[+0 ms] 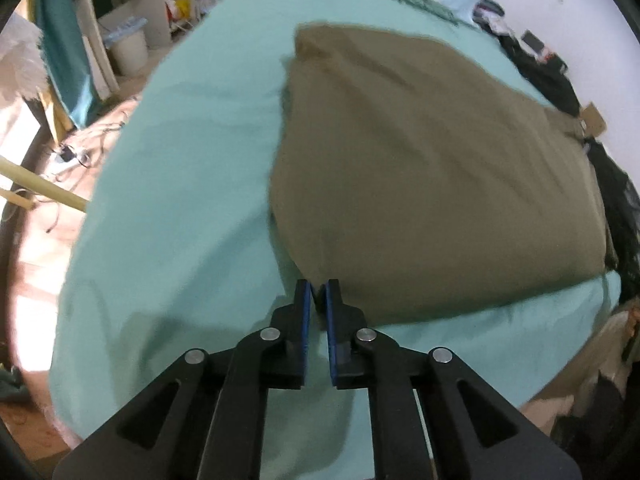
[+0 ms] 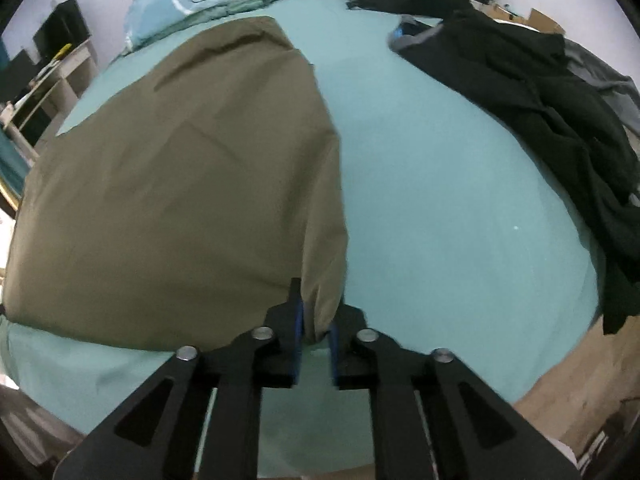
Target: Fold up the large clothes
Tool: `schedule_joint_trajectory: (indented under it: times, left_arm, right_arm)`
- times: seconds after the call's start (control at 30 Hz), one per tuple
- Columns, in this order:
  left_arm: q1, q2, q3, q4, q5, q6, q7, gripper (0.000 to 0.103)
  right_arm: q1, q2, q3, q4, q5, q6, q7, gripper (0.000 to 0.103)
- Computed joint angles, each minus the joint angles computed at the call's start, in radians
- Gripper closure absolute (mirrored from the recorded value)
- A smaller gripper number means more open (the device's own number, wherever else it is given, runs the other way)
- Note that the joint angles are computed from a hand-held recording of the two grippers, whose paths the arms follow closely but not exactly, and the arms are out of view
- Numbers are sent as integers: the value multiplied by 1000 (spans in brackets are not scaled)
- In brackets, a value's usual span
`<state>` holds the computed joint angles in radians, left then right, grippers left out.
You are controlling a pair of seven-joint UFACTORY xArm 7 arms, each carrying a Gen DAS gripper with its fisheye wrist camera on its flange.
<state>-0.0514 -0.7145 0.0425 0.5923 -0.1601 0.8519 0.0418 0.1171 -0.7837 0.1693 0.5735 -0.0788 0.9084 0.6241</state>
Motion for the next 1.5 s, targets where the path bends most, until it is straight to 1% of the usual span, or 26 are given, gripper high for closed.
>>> schedule_joint_trajectory:
  times: [0.03, 0.07, 0.1, 0.13, 0.2, 0.27, 0.37, 0.5, 0.63, 0.67, 0.7, 0.73, 0.77, 0.8, 0.83, 0.9, 0.97, 1.03, 1.07, 1.13, 1.23, 1.3, 1.37, 1.4, 1.43, 1.5]
  left_arm:
    - [9, -18, 1, -4, 1, -15, -8, 92]
    - [17, -25, 1, 2, 1, -33, -19, 88]
    - [21, -35, 6, 4, -4, -61, -25, 75]
    - [20, -41, 7, 6, -11, -103, -31, 57]
    - [12, -18, 10, 21, -12, -169, -26, 45]
    - [-2, 49, 5, 54, -6, -212, -15, 45]
    - [-58, 195, 8, 123, -42, -301, 19, 45]
    - [-101, 373, -3, 238, -79, -369, 64, 45]
    - [-103, 564, -19, 383, -125, -364, 91, 45]
    - [-96, 606, -25, 421, -132, -346, 100, 45]
    - [-88, 629, -32, 442, -136, -334, 108, 45]
    - [-81, 663, -38, 475, -147, -323, 121, 45]
    - [-73, 701, -44, 509, -159, -314, 139, 45]
    - [-63, 717, -51, 524, -158, -308, 144, 45]
    - [-55, 743, -58, 544, -136, -310, 132, 45]
    - [-41, 791, -68, 571, -98, -319, 113, 45]
    - [-14, 824, -76, 588, -151, -305, 149, 45]
    - [4, 834, -78, 600, -165, -284, 144, 45]
    - [2, 826, -76, 597, -123, -286, 120, 45]
    - [-7, 803, -67, 578, -23, -329, 55, 45]
    - [-26, 760, -39, 544, 77, -390, -54, 45]
    - [3, 723, -63, 511, -3, -437, -28, 45]
    - [3, 676, -64, 479, -89, -448, 0, 45]
    - [-1, 658, -64, 465, -103, -453, 5, 45]
    - [-8, 625, -64, 436, -129, -460, 22, 45]
    - [-27, 579, -61, 399, -157, -448, 44, 45]
  right_arm:
    - [-9, -6, -1, 5, -9, 13, 1, 78]
    - [-23, -12, 7, 15, -27, 37, 7, 76]
    - [-41, -19, 20, 28, -53, 62, 16, 72]
    - [-53, -28, 27, 37, -70, 76, 25, 68]
    - [-78, -36, 25, 55, -99, 81, 39, 62]
    - [-92, -37, 19, 66, -116, 45, 46, 61]
    - [-118, 17, 33, 111, -157, -39, 54, 60]
    - [-130, 250, 23, 245, -192, -194, 12, 59]
    - [-86, 465, -36, 383, -131, -297, -48, 59]
    - [-99, 507, -23, 414, -85, -311, -84, 59]
    - [-81, 575, -46, 463, -10, -319, -163, 59]
    - [-21, 639, -106, 510, 25, -309, -211, 60]
    - [15, 695, -143, 556, 17, -289, -218, 59]
    - [10, 775, -142, 627, -32, -251, -199, 59]
    - [-27, 817, -107, 662, -58, -229, -187, 59]
    - [-29, 917, -122, 755, -49, -186, -193, 59]
    - [-30, 992, -140, 830, -41, -161, -191, 59]
    - [-16, 1051, -163, 903, -87, -108, -152, 59]
    - [-17, 1057, -166, 914, -80, -96, -146, 59]
    - [-8, 1013, -167, 869, -90, -130, -121, 59]
    - [25, 897, -163, 758, -206, -158, -76, 59]
    - [37, 800, -144, 675, -274, -152, -38, 59]
    - [34, 731, -120, 627, -288, -132, -28, 57]
    - [36, 668, -103, 578, -290, -120, -8, 47]
    - [30, 642, -93, 557, -286, -118, -5, 32]
    - [24, 552, -67, 490, -284, -111, 21, 17]
